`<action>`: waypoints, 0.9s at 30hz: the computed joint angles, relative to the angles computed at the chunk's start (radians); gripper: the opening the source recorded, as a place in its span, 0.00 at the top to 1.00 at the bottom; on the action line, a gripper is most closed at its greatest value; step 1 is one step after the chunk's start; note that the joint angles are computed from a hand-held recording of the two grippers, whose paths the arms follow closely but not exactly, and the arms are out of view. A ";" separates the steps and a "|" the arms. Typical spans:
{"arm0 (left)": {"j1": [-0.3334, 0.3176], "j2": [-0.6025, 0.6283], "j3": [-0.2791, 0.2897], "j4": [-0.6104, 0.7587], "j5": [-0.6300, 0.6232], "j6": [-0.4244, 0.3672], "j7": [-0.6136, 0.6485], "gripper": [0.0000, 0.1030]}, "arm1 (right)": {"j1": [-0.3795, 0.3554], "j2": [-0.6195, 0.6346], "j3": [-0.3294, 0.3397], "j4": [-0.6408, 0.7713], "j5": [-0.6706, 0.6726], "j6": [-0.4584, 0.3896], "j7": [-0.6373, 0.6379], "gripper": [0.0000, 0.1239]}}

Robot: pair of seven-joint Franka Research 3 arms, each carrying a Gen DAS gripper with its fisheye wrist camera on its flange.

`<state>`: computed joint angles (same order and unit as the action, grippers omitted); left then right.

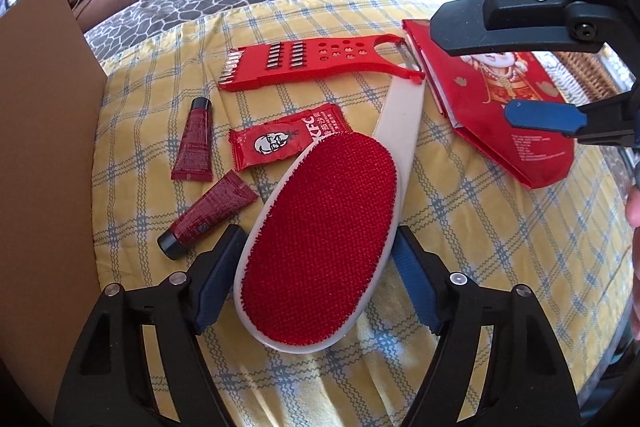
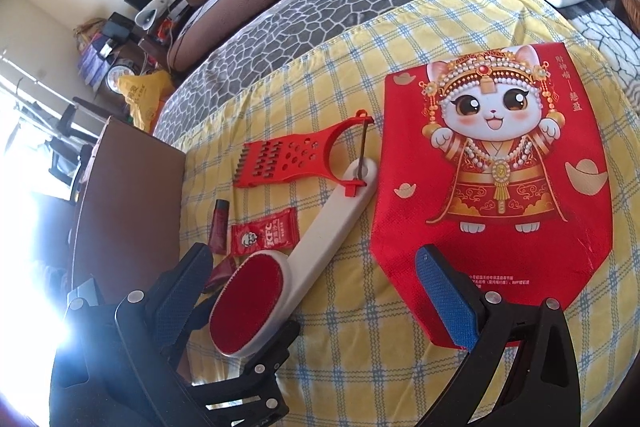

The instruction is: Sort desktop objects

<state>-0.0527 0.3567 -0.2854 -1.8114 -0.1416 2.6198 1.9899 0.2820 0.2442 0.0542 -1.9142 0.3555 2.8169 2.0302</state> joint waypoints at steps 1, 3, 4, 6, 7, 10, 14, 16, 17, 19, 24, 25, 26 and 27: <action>0.003 -0.003 -0.004 -0.007 -0.008 0.011 0.005 0.34 | 0.001 -0.001 0.000 -0.002 -0.001 -0.001 -0.001 0.17; 0.014 -0.005 -0.015 -0.007 -0.034 0.009 0.016 0.36 | 0.000 0.001 0.003 -0.001 0.002 -0.003 -0.007 0.17; 0.019 -0.007 -0.020 -0.005 -0.049 0.003 0.021 0.38 | -0.005 0.000 0.008 -0.004 0.015 -0.002 -0.018 0.17; 0.049 -0.012 -0.048 0.004 -0.129 -0.028 0.059 0.41 | -0.018 0.000 0.023 -0.006 0.055 0.004 -0.048 0.17; 0.062 -0.016 -0.058 0.011 -0.172 -0.051 0.075 0.42 | -0.033 -0.001 0.040 -0.011 0.101 0.013 -0.081 0.17; 0.088 -0.033 -0.072 0.021 -0.302 -0.104 0.122 0.44 | -0.084 -0.005 0.101 -0.020 0.292 0.044 -0.217 0.17; 0.102 -0.049 -0.064 0.035 -0.455 -0.188 0.178 0.44 | -0.144 0.002 0.175 -0.006 0.635 0.042 -0.448 0.20; 0.097 -0.048 -0.051 0.045 -0.501 -0.220 0.190 0.45 | -0.141 0.009 0.173 0.007 0.713 0.024 -0.504 0.26; 0.090 -0.050 -0.043 0.045 -0.508 -0.226 0.194 0.45 | -0.131 0.011 0.163 0.010 0.720 0.015 -0.511 0.32; 0.073 -0.053 -0.028 0.039 -0.508 -0.218 0.195 0.45 | -0.102 0.018 0.135 0.016 0.692 0.001 -0.497 0.50; 0.059 -0.070 -0.012 0.021 -0.528 -0.205 0.210 0.45 | -0.065 0.034 0.109 0.026 0.629 -0.017 -0.469 0.68; 0.060 -0.078 -0.011 0.014 -0.538 -0.197 0.218 0.45 | -0.060 0.035 0.108 0.028 0.623 -0.007 -0.468 0.68; 0.061 -0.084 -0.010 0.011 -0.551 -0.196 0.226 0.45 | -0.055 0.032 0.107 0.030 0.614 0.001 -0.471 0.68; 0.065 -0.097 -0.011 0.003 -0.574 -0.189 0.243 0.45 | -0.050 0.027 0.106 0.030 0.601 0.009 -0.473 0.68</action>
